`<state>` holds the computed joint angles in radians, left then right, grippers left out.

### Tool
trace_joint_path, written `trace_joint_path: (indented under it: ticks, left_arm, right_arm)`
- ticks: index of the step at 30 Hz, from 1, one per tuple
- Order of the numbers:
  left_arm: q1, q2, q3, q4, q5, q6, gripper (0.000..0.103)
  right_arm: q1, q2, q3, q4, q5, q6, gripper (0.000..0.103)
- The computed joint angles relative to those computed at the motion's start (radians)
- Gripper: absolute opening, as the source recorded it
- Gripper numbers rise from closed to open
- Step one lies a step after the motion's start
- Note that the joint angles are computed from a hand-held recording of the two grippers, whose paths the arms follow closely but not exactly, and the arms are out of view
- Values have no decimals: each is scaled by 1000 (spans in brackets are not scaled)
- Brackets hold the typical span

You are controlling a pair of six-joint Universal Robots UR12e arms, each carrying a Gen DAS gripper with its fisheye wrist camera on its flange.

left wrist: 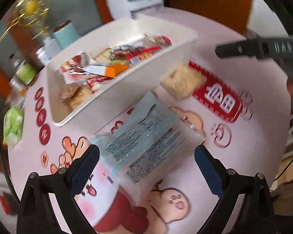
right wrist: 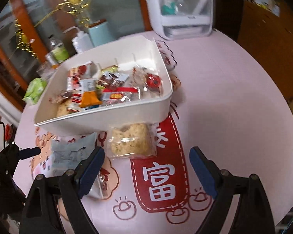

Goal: Organize snacks
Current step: 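Move both grippers back over the clear cracker bags on the table, then grasp the square cracker bag with the right gripper while the left grasps the flat clear bag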

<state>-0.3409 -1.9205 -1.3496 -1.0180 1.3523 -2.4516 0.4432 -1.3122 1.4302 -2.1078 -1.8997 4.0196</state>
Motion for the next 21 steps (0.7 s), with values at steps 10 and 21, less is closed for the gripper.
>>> trace_joint_path:
  ticks: [10,21]
  left_arm:
    - [0,-58,21,-34,-25,212,97]
    - [12,-93,48,-79,-91,227,103]
  right_arm:
    - [-1,99,-66,59,-14,11,89]
    - [-22,127,-72,60,58,-6,98]
